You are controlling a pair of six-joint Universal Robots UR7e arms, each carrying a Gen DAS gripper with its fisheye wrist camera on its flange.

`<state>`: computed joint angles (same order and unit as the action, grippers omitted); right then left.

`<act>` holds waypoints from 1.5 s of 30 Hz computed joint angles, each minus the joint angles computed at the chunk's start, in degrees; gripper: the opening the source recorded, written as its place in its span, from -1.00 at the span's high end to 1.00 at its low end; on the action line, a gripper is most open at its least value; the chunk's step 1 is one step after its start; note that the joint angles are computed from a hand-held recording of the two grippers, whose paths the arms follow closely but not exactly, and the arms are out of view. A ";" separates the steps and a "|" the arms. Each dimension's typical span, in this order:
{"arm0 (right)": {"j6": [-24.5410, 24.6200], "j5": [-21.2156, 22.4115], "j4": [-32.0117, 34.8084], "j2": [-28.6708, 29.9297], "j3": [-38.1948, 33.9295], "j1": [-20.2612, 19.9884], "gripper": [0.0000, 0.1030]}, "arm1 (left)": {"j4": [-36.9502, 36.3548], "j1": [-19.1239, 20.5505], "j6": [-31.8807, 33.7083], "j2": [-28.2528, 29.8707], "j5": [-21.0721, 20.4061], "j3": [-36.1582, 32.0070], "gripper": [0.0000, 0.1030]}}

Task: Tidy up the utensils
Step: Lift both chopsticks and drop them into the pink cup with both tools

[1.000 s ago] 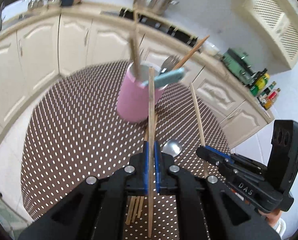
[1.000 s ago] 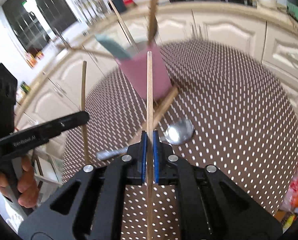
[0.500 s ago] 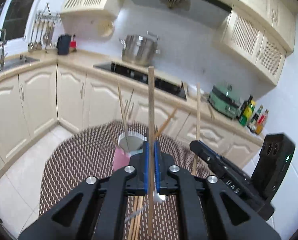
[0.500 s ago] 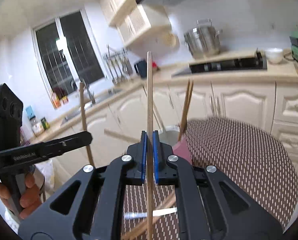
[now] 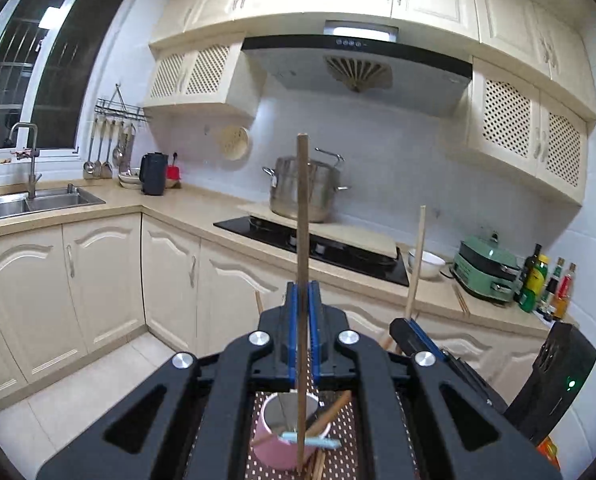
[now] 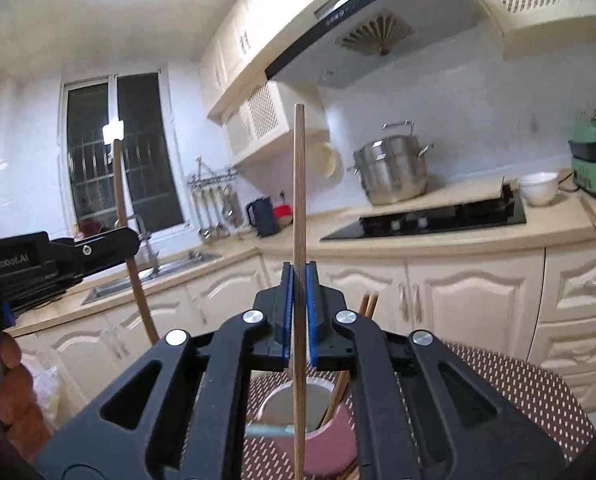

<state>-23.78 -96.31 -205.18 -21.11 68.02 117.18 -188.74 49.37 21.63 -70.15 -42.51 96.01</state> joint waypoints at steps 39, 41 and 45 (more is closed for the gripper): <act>-1.96 4.53 -0.80 5.18 -4.81 -2.38 0.87 | -12.13 5.56 8.16 7.69 -3.25 -2.46 0.89; -2.37 4.32 -0.80 4.61 -3.67 -2.47 0.87 | -12.29 5.54 8.48 7.95 -2.93 -2.66 0.89; -3.06 4.33 -0.70 3.41 -1.45 -2.62 0.87 | -8.93 5.67 6.95 8.11 -1.52 -3.18 0.89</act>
